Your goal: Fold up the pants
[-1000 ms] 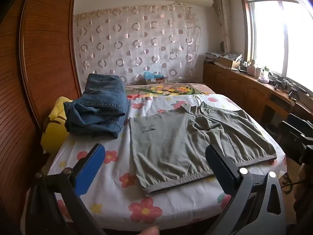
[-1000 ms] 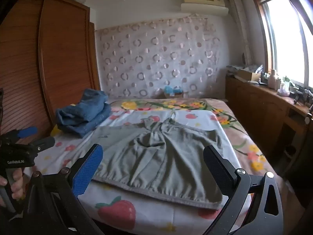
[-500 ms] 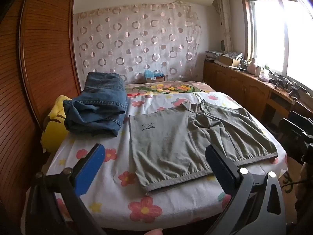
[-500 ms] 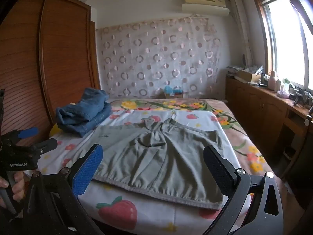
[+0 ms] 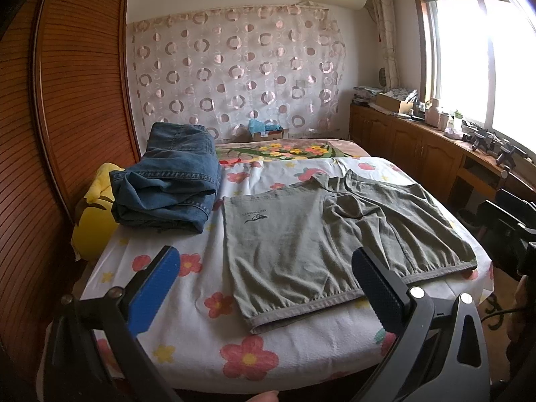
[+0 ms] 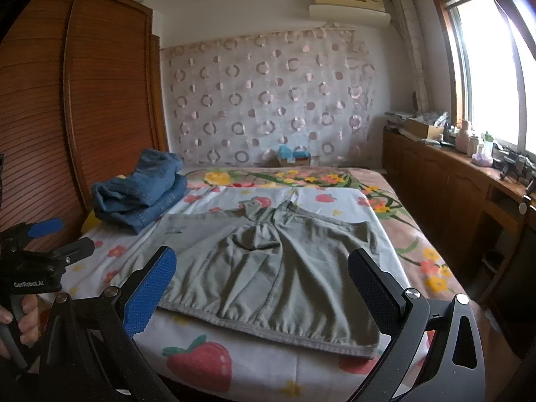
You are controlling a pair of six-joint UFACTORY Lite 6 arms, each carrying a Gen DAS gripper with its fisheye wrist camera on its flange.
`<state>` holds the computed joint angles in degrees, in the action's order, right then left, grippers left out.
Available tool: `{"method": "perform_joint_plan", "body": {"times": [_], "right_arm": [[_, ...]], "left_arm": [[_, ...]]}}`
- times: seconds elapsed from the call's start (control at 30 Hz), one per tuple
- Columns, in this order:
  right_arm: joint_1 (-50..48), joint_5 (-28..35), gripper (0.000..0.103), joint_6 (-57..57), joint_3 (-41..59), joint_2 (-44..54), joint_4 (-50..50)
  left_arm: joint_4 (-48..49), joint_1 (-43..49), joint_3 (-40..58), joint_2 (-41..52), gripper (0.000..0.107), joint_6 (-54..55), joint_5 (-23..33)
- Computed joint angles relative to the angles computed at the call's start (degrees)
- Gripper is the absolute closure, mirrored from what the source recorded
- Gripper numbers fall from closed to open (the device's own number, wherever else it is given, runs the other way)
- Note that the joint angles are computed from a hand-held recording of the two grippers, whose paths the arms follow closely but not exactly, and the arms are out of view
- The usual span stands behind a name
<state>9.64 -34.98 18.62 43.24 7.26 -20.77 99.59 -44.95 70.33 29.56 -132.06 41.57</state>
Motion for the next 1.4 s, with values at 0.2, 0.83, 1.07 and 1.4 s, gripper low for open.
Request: {"method": "perform_joint_plan", "body": {"times": [0.2, 0.83, 1.07, 1.4], "right_arm": [[-0.59, -0.08, 0.0, 0.46, 0.2, 0.27, -0.81], [-0.3, 0.59, 0.0, 0.42, 1.25, 0.93, -0.51], [-0.19, 0.54, 0.0, 0.28, 1.24, 0.96, -0.34], [-0.1, 0.6, 0.0, 0.13, 1.36, 1.07, -0.16]], "left_arm": [[0.36, 0.1, -0.06, 0.21, 0.004, -0.34, -0.06], [3.18, 1.23, -0.89, 1.16, 0.004, -3.0, -0.31], [3.01, 1.13, -0.74, 1.24, 0.004, -2.94, -0.28], [2.25, 0.96, -0.74, 0.73, 0.004, -2.23, -0.07]]}}
